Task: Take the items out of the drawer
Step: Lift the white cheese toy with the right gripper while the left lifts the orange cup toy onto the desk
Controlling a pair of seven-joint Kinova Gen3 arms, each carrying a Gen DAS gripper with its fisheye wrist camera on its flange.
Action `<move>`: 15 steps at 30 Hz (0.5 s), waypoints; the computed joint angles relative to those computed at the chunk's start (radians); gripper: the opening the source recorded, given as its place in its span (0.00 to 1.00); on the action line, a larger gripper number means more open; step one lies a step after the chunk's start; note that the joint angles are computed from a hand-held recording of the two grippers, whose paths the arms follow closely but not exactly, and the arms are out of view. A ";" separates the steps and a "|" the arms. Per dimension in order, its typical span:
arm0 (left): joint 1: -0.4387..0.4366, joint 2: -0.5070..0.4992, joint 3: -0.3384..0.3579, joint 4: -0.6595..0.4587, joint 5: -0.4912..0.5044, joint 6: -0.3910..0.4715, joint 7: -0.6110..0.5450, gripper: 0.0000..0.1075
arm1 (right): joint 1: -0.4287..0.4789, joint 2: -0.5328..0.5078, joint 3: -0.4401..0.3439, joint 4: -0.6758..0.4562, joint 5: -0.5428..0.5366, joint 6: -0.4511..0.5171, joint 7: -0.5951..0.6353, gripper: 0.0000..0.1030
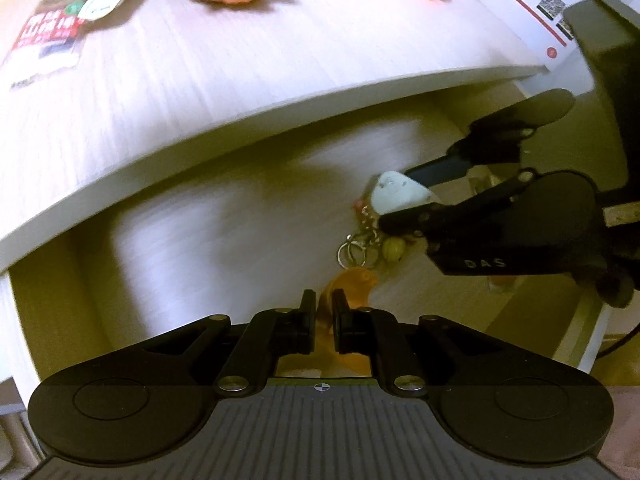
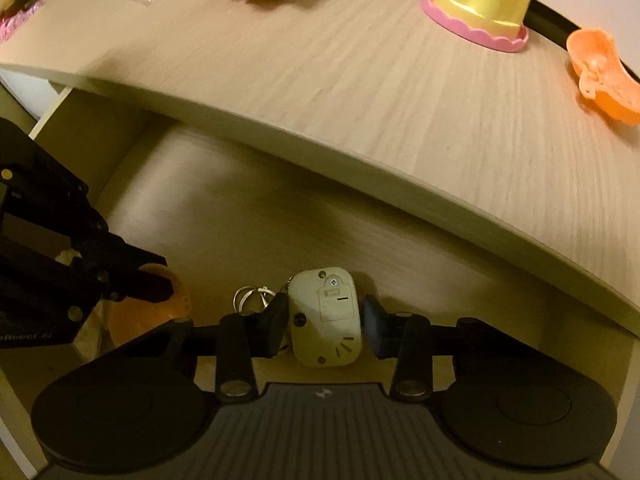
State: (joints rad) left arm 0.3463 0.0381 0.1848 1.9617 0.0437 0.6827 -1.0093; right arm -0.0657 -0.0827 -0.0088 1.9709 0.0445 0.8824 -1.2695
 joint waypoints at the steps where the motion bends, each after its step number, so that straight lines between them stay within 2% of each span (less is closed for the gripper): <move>1: 0.000 -0.004 0.000 0.003 0.002 -0.001 0.002 0.10 | -0.002 -0.005 -0.006 0.002 0.011 0.002 -0.011 0.38; 8: 0.012 -0.044 0.011 0.002 -0.021 0.012 0.028 0.10 | -0.009 -0.074 -0.018 0.011 0.028 0.033 -0.061 0.38; 10: 0.018 -0.069 0.023 0.005 -0.053 0.011 0.062 0.10 | -0.009 -0.109 -0.021 0.014 0.027 0.047 -0.082 0.38; 15: -0.002 -0.205 0.052 -0.019 -0.148 0.041 0.144 0.10 | -0.009 -0.250 -0.022 0.009 0.009 0.064 -0.121 0.36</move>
State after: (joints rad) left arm 0.3443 -0.1667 0.2364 1.9429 -0.1046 0.7236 -0.8657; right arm -0.0747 -0.3323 -0.0305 1.9799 0.0538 0.9465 -1.3905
